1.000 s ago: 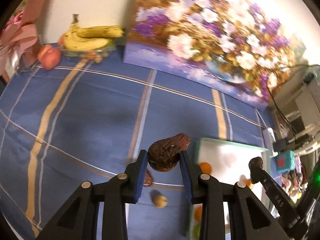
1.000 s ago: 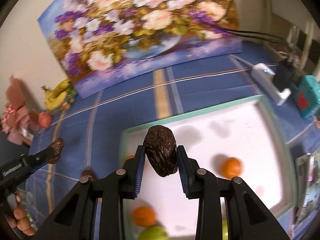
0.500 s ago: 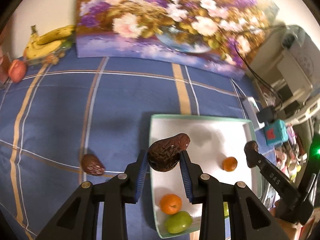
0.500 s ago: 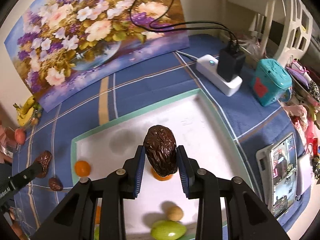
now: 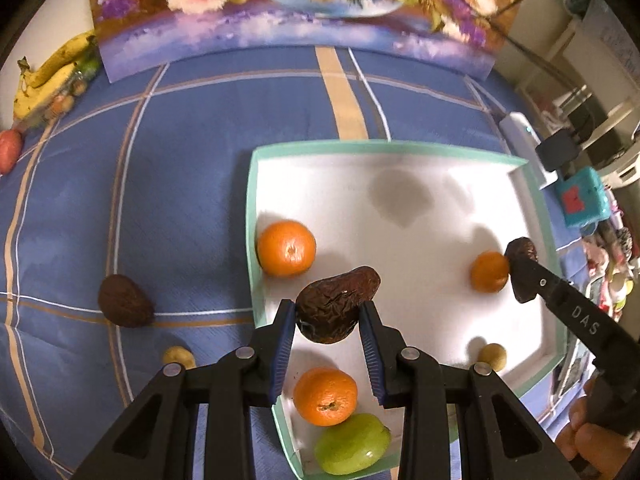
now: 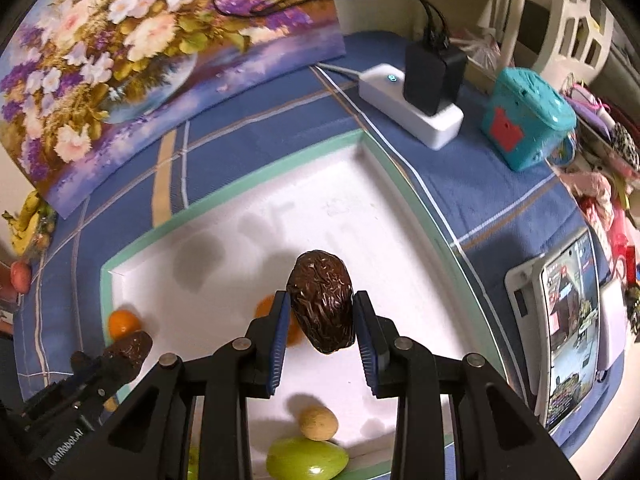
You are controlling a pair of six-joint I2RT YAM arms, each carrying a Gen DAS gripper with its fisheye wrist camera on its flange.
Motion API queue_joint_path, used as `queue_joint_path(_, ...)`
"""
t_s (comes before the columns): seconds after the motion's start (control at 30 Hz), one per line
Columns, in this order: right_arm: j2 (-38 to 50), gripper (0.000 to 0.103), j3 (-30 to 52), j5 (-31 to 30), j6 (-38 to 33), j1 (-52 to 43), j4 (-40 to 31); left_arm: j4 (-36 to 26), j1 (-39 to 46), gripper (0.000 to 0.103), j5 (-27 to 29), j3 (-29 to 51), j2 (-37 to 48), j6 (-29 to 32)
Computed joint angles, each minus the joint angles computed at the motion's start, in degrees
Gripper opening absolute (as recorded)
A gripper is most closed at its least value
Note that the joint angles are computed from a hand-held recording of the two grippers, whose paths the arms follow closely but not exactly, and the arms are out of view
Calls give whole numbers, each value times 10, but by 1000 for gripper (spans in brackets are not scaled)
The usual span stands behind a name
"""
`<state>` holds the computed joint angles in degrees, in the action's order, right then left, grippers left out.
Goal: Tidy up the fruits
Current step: 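Carry both held dates over the white tray with both tools, then open the left tool to drop its date in the tray while the right tool releases its date, then withdraw both open tools toward the remaining date and small yellow fruit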
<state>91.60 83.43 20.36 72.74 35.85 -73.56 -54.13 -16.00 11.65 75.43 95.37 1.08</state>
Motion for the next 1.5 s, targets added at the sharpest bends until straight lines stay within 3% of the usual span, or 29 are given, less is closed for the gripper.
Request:
queue_joint_path(0.4, -12, 33, -46, -30, 2, -9, 27, -7, -8, 35, -3, 4, 13, -3)
queue_joint_path(0.77, -6, 34, 16, 4, 5, 8, -31, -30, 13, 37, 0, 36, -15, 13)
queue_joint_path(0.83, -2, 34, 36, 13, 1, 15, -41, -31, 21, 46, -4, 37, -19, 15)
queue_joint_path(0.9, 1, 34, 50, 19, 3, 23, -46, -26, 31, 66, -13, 35, -21, 13)
queue_joint_path(0.93, 2, 34, 54, 20, 3, 26, -45, -25, 35, 68, -17, 34, -21, 11)
queue_joint_path(1.0, 10, 45, 63, 19, -1, 34, -44, -26, 47, 75, -28, 32, -18, 11)
queue_joint_path(1.03, 14, 60, 67, 19, -2, 37, -44, -24, 52, 78, -33, 30, -18, 11)
queue_joint_path(1.07, 20, 66, 72, 19, -4, 41, -44, -20, 59, 85, -37, 25, -18, 12)
queue_joint_path(1.27, 44, 78, 77, 7, -6, 60, -32, -4, 91, 103, -57, 1, -24, 5)
queue_joint_path(1.37, 48, 89, 73, 4, -5, 68, -22, 6, 104, 103, -67, -12, -33, 6)
queue_joint_path(1.5, 66, 90, 84, 4, -1, 79, -31, 13, 123, 103, -67, -27, -47, 16)
